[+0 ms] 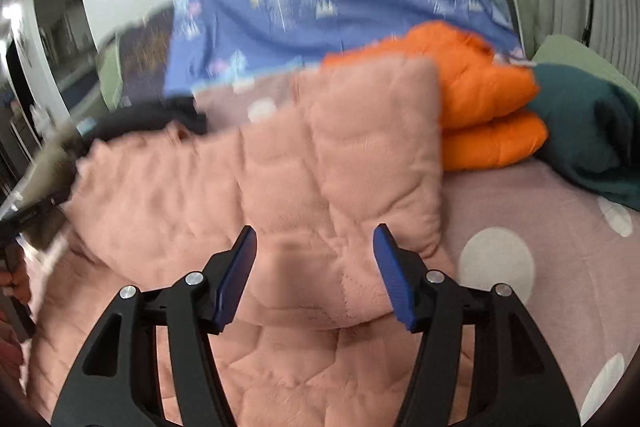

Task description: Fold large clothes

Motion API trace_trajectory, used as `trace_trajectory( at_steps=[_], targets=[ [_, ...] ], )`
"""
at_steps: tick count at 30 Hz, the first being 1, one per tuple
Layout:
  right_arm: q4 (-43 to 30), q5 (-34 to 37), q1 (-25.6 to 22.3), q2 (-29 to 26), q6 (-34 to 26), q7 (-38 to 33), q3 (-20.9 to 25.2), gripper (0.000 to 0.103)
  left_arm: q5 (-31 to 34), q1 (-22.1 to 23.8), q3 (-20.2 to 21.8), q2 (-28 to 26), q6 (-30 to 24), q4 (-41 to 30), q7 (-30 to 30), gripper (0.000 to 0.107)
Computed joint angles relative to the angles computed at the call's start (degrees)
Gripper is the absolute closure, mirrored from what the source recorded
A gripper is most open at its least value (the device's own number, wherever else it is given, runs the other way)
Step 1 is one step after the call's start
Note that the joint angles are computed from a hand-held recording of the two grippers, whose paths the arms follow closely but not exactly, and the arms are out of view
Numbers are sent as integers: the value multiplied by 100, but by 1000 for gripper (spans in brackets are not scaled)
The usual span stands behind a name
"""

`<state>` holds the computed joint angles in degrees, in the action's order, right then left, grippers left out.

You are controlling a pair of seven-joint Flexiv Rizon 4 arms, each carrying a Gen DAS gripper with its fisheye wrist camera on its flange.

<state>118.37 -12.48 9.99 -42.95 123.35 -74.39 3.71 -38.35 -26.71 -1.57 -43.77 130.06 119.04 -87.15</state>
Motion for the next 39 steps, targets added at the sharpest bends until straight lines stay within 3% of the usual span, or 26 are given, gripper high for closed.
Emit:
trace_trajectory(
  at_steps=[2,3,4,5,6,7,8,10,13,15,18,20,23,26,28,30,33,35,37,38,39],
  targets=[
    [-166,-250,-257,-34,-686,327,148,37,631,146,-102,33,166,91,-428,56],
    [-266,-294,-289,-89,-1031,424,161,37,446,-20,-15,3,-102,-54,-196,46],
    [-348,-409,-425,-166,-1195,483,265,39,-112,-347,142,-25,-713,-218,408,38],
    [-283,-331,-400,-187,-986,428,238,39,-1022,-747,291,-203,-1119,-487,1342,38],
    [-128,-247,-328,-84,-815,369,176,39,-1562,-1086,476,-435,-1159,-627,2015,37],
    [-10,-243,-327,17,-756,324,174,38,-1881,-1266,506,-507,-894,-648,2316,38],
    [176,-364,-469,163,-678,253,277,38,-1833,-1285,483,-419,-820,-530,2243,38],
    [452,-779,-977,327,-556,211,589,37,-623,-844,367,95,-1079,76,1029,34],
    [1042,-1366,-1761,557,-185,200,807,37,1009,148,-202,535,-560,956,-50,32],
    [1376,-1641,-2096,571,74,299,822,37,1499,500,-456,651,-304,1403,-314,31],
    [1736,-2578,-3028,369,254,867,979,37,1282,1363,-1616,592,353,2197,158,29],
    [1951,-3312,-3642,194,434,1270,1041,37,1488,1955,-2246,387,673,2551,207,29],
    [2271,-4320,-4250,-53,863,1585,979,37,2606,2433,-2457,-40,1053,2941,-362,29],
    [2675,-5009,-4482,-109,1286,1450,724,38,3096,2449,-2494,-456,1639,3095,-389,30],
    [2966,-4989,-4402,-62,1535,1164,546,38,3613,2146,-2138,-436,1636,3139,-786,30],
    [3279,-5233,-4484,-55,1844,891,316,38,3441,1771,-2039,-407,1761,3255,-781,30],
    [3338,-6518,-4779,-197,2153,1156,-137,39,3936,1161,-1395,-354,1840,3206,-1443,30],
    [3394,-6506,-4526,-172,2143,1040,-242,39,4329,979,-1082,-388,1857,3005,-1848,30],
    [3302,-6439,-4229,-138,2100,1198,-308,39,4286,846,-965,-366,1707,2821,-2018,39],
    [3238,-6371,-4089,-173,2134,1332,-307,40,4229,857,-981,-341,1626,2752,-2018,54],
    [3241,-6251,-3966,-156,2146,1461,-328,51,4202,870,-992,-339,1629,2737,-2107,72]
  ],
)
